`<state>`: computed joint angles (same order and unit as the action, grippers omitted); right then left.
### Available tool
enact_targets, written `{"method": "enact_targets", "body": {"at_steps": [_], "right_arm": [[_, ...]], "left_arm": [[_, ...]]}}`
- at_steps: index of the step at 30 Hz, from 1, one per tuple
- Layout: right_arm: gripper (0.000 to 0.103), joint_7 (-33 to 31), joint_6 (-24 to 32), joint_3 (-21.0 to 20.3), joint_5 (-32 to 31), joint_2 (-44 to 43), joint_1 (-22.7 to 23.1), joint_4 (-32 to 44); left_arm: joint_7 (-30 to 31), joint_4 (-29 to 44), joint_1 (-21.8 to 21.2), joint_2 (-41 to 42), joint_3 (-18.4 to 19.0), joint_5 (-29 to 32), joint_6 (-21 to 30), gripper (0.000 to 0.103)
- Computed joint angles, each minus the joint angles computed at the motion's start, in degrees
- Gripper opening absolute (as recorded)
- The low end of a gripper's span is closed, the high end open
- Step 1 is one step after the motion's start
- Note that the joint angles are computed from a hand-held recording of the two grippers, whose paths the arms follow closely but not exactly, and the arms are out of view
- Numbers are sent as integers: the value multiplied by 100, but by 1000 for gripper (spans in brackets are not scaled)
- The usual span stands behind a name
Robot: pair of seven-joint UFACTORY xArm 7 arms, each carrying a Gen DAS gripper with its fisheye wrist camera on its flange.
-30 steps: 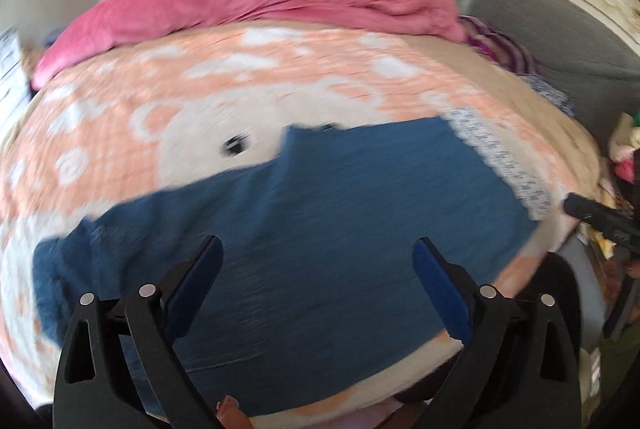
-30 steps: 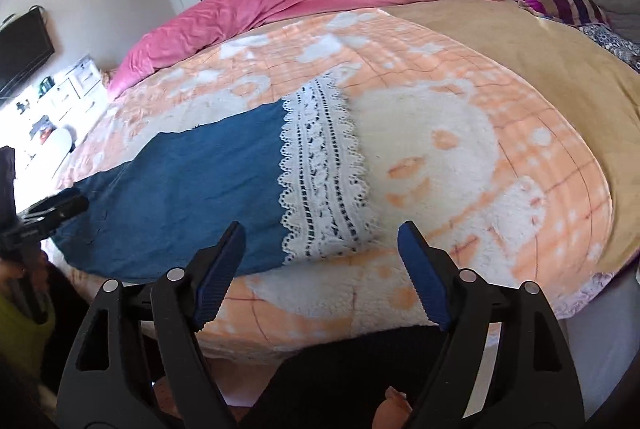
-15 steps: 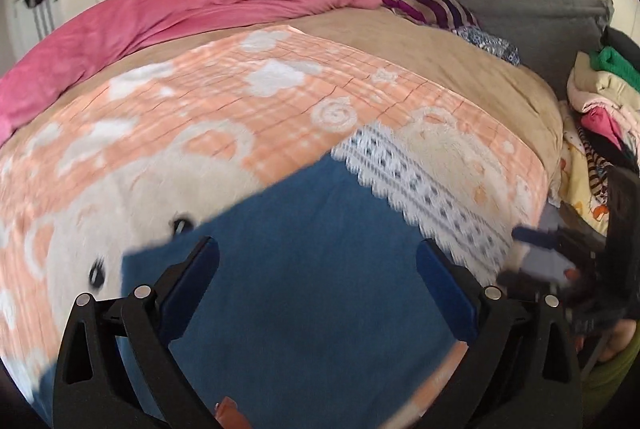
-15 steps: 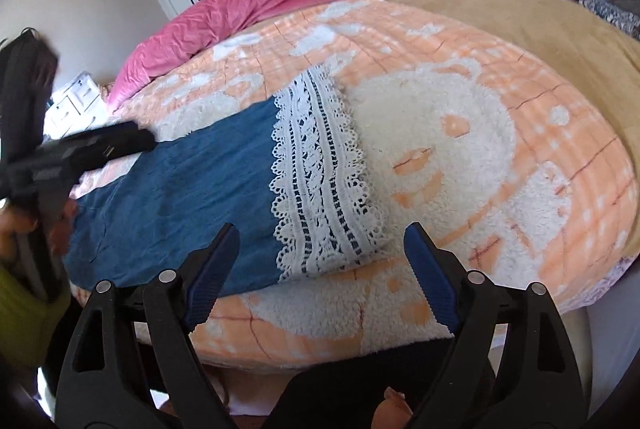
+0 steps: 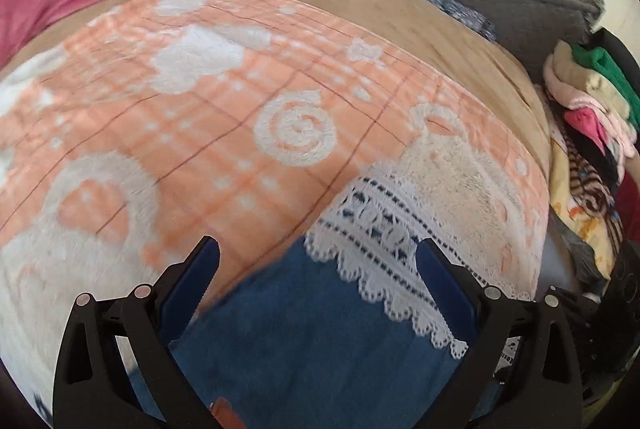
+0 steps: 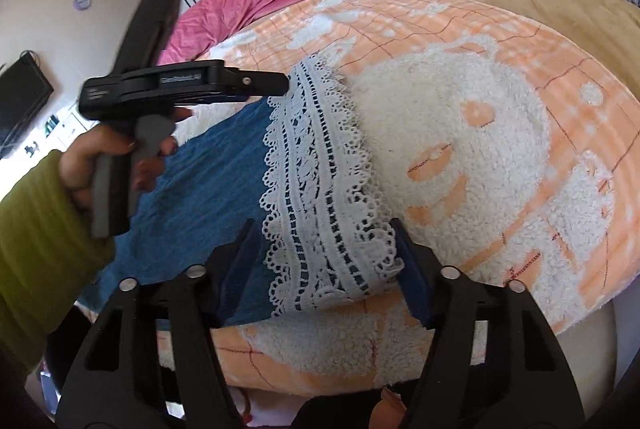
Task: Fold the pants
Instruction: 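Grasp the lace hem with the right tool while the left tool grasps lace, then lift the lace hem with both tools and fold it over the denim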
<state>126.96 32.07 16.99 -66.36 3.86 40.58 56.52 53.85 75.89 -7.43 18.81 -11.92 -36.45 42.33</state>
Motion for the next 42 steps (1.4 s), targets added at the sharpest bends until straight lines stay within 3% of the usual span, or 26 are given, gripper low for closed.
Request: {"method": "enact_targets", "body": {"at_steps": [3, 6, 9, 11, 14, 16, 20, 23, 28, 33, 39, 42], "right_arm": [[54, 173, -142, -29, -234, -3, -27, -31], [51, 325, -189, -50, -396, 35, -49, -24], [43, 442, -196, -60, -473, 42, -53, -34], [41, 613, -212, -77, -602, 68, -60, -21], [34, 590, -127, -69, -604, 123, -40, 28], [21, 743, -197, -97, -783, 156, -30, 49], [19, 1112, -283, -123, -1063, 108, -33, 27], [18, 1394, -303, -65, -1388, 13, -24, 59], [18, 786, -81, 80, -1490, 113, 110, 617], [18, -224, -148, 17, -1430, 741, 383, 1637], [18, -2003, -295, -106, -287, 2024, 664, 2927], [18, -2723, -144, -138, 186, 2432, 828, 3388]], "left_arm": [[429, 271, 92, 208, -145, -222, 333, 98], [456, 432, 33, 396, -155, -209, 559, 96], [670, 500, 94, 529, -238, -395, 762, 72], [747, 473, 102, 539, -256, -532, 756, 70], [791, 452, 166, 565, -266, -812, 900, 46], [811, 387, 155, 514, -252, -886, 875, 33], [1148, 141, 201, 239, -247, -1148, 759, 24], [1565, 29, 409, -56, -203, -1652, 1092, 23], [2025, -165, 659, -569, 172, -2171, 1713, 23], [2218, -363, 1023, -916, 693, -2497, 2340, 23], [1889, -761, 1177, -929, 1002, -2165, 1975, 23], [1380, -940, 1307, -932, 1090, -2184, 1841, 33]]}}
